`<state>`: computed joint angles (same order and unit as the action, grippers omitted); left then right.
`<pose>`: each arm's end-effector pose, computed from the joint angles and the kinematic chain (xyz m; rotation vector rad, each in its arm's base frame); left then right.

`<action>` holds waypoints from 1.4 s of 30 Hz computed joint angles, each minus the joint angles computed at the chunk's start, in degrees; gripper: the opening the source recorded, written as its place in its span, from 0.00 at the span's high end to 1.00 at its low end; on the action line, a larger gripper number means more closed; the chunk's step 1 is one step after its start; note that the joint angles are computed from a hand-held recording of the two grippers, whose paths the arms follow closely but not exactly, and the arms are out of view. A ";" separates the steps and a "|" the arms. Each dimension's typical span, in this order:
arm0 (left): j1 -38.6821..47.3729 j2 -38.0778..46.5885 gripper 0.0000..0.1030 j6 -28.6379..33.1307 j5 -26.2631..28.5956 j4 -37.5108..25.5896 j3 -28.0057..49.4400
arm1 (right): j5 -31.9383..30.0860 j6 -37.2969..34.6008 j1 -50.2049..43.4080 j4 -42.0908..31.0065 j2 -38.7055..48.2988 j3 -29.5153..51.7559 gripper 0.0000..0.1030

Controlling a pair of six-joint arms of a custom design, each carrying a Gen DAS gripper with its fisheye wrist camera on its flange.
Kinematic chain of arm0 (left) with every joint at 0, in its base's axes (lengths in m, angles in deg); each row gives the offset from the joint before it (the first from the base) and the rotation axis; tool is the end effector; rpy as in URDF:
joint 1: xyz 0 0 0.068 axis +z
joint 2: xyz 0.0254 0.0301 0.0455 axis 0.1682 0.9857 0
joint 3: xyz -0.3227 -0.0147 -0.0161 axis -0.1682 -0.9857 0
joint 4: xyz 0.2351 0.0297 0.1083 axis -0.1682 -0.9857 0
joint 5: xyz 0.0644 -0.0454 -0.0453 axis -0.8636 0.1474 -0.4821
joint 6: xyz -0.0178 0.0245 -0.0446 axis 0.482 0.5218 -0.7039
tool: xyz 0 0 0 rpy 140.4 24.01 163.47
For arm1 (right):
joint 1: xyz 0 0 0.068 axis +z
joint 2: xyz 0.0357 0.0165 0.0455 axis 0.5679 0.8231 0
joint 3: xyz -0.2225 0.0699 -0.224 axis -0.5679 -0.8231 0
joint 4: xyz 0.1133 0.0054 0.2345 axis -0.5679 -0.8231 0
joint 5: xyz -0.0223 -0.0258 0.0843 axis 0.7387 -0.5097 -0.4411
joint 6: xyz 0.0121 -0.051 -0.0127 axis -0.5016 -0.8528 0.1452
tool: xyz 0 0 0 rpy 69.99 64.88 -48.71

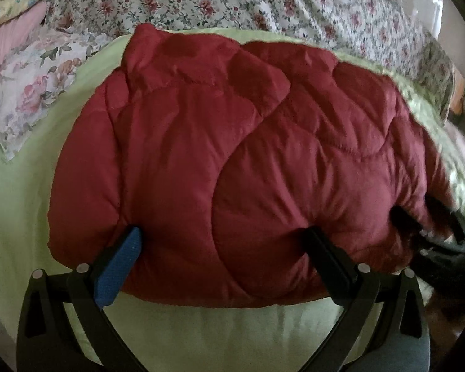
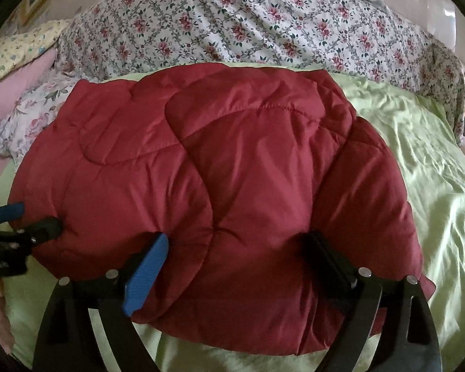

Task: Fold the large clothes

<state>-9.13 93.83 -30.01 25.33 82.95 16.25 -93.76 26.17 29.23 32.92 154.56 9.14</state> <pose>0.2301 -0.0711 0.1413 -0.1507 2.5133 -0.0398 0.2552 -0.0160 0.0856 -0.2743 2.3791 0.1219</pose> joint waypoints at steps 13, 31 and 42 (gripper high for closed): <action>8.05 5.21 0.00 3.67 5.00 -4.03 8.43 | 0.75 0.74 0.76 -14.25 -5.90 7.42 0.13; 7.16 -2.92 0.00 4.04 5.63 -8.90 4.54 | -4.75 1.25 -0.83 -23.27 -12.43 6.32 0.06; 0.08 -13.34 0.00 -2.01 0.13 -17.72 -1.05 | -7.07 -1.06 -0.85 -33.22 -21.32 0.08 0.06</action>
<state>-9.05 80.48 -32.02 25.46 65.23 15.20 -100.84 25.11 28.38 -0.30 133.24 9.22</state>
